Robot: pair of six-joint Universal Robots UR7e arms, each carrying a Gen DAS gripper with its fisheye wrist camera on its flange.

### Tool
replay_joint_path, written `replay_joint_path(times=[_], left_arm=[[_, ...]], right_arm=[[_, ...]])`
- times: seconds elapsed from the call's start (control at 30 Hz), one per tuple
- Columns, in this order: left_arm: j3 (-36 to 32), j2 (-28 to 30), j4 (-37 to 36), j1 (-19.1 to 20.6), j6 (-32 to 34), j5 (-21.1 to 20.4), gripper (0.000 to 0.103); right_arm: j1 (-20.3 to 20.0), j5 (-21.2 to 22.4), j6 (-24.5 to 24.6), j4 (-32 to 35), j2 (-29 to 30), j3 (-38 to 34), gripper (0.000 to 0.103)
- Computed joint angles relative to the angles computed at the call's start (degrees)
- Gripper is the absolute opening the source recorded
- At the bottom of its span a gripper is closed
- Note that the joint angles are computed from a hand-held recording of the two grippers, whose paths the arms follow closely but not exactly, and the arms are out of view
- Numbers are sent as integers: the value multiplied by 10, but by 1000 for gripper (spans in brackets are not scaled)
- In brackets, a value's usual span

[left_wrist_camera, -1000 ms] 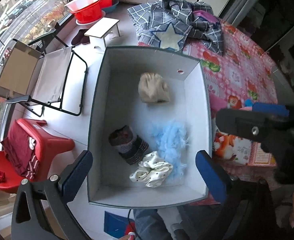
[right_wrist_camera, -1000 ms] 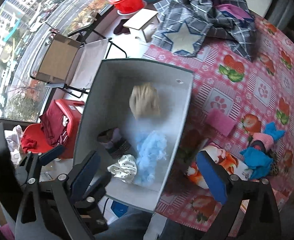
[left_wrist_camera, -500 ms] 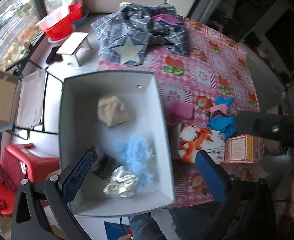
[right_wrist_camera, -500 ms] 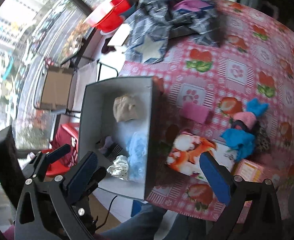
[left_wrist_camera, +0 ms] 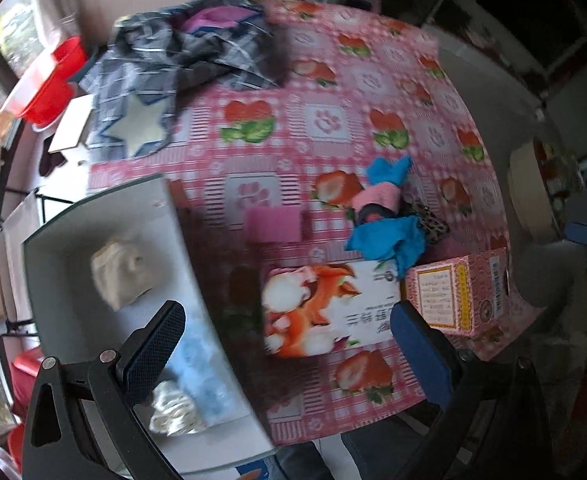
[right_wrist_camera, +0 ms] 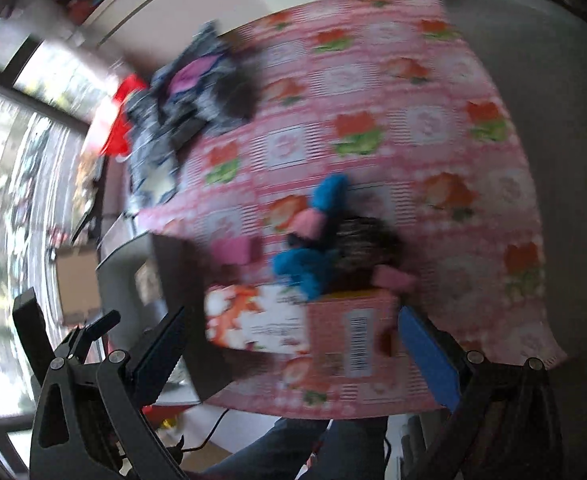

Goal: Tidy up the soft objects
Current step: 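Move both grippers back toward the remaining pile on the table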

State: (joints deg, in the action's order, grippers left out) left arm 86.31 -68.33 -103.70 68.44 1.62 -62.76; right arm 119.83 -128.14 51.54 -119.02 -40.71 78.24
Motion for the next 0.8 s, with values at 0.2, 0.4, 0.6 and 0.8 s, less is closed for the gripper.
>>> replay_joint_path(times=[0.2,0.4,0.6,0.8], left_arm=[[-25,62,18,-13,8,-5,103],[-70,134,61,-13,24,-9,103],[-116,194,119,-10,34,-6,102],[-182,245,186,3,13,-33,103]], right_arm=[[-31,-5,32,-8,-56,68,102],[-70,21,14,-27,-76,103,102],[-114,64,-33,-17,-55,88,102],[-158,113,-100,38,10,20,102]])
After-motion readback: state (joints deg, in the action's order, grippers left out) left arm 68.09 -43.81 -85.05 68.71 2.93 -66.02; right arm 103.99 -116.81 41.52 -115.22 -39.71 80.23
